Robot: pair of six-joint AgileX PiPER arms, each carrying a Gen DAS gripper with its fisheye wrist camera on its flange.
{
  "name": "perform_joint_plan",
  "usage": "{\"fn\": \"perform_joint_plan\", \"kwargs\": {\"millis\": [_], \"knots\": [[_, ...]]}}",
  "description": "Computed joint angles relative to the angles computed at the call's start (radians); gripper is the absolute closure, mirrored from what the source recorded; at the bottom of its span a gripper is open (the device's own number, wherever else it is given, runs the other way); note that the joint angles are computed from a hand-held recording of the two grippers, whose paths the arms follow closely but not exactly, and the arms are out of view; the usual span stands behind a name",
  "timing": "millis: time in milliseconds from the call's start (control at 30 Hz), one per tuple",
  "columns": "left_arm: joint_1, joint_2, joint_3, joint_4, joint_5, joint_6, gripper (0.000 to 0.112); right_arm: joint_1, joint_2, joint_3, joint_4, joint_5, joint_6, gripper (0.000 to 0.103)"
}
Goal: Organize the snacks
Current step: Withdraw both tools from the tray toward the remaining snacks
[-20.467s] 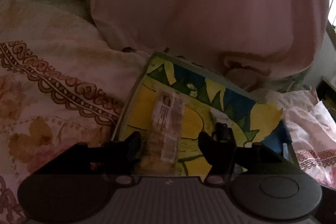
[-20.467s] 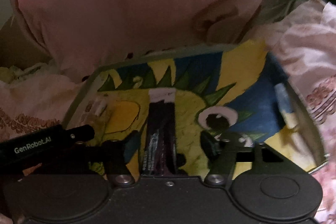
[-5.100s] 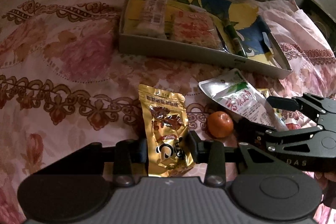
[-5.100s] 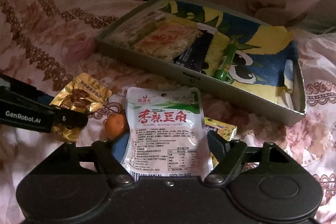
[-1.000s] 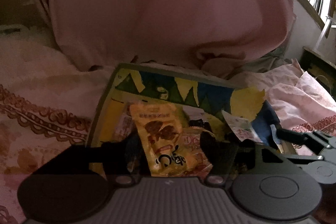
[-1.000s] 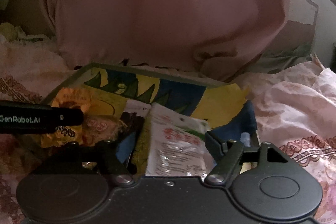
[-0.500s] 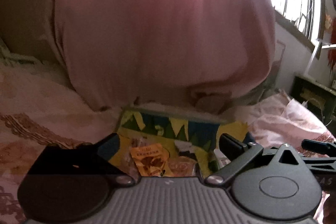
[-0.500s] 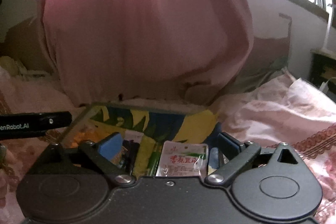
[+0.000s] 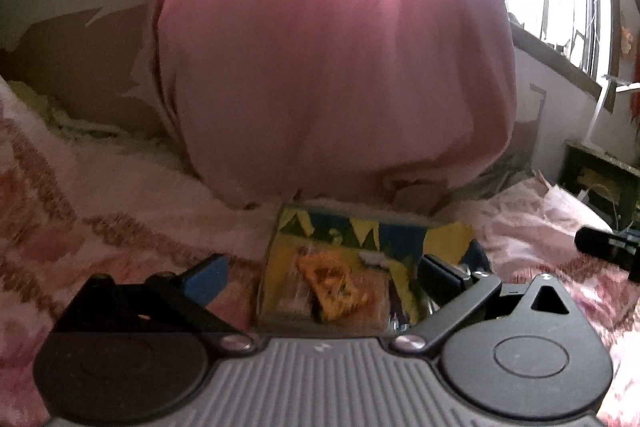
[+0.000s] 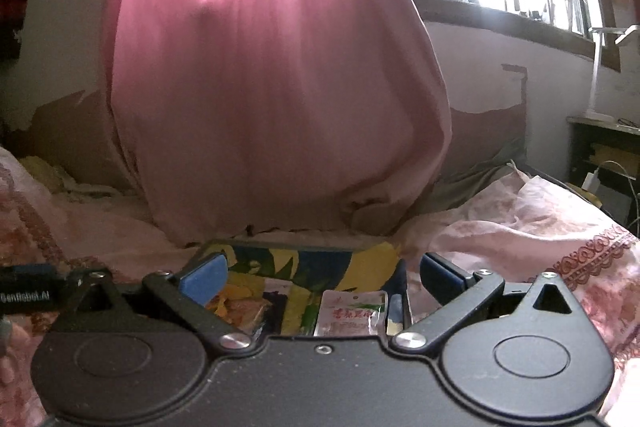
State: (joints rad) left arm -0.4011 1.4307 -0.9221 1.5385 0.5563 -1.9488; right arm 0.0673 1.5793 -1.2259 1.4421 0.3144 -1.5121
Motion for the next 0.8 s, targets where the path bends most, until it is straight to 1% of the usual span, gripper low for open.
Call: {"fn": "perform_joint_plan", "kwargs": {"millis": [133,333,400,467,533,600,800], "knots": [[-0.077,-0.057,0.047,-0.09,0.08,0.074,0.01,-0.007,-0.082,0.088,0.015,0.005,-0.027,0.001],[-0.21,-0.133,0.12,-0.161,0.211,0.092,0.01,-0.04,-0.219,0.236,-0.01,0.044,-0.032,0.001],[-0.245,-0.152,0.136,-0.195,0.236,0.113,0.01,-0.047,-0.266,0.288,-0.016,0.048,-0.045,0.001],[-0.285,-0.167,0.15,-0.216,0.268,0.13,0.01,-0.061,-0.312,0.334,-0.047,0.063,-0.024,0.001],[-0.326,-0.179,0.161,-0.241,0.303,0.149,0.01,-0.075,-0.356,0.373,-0.113,0.079,0.041,0.001],[-0.35,-0.193,0.171,-0.289,0.313,0.191,0.01,-0.085,-0.396,0.407,-0.2,0.091,0.126,0.001],[-0.391,-0.207,0.178,-0.416,0.348,0.29,0.01,-0.061,-0.465,0.46,-0.528,0.081,0.468,0.001]]}}
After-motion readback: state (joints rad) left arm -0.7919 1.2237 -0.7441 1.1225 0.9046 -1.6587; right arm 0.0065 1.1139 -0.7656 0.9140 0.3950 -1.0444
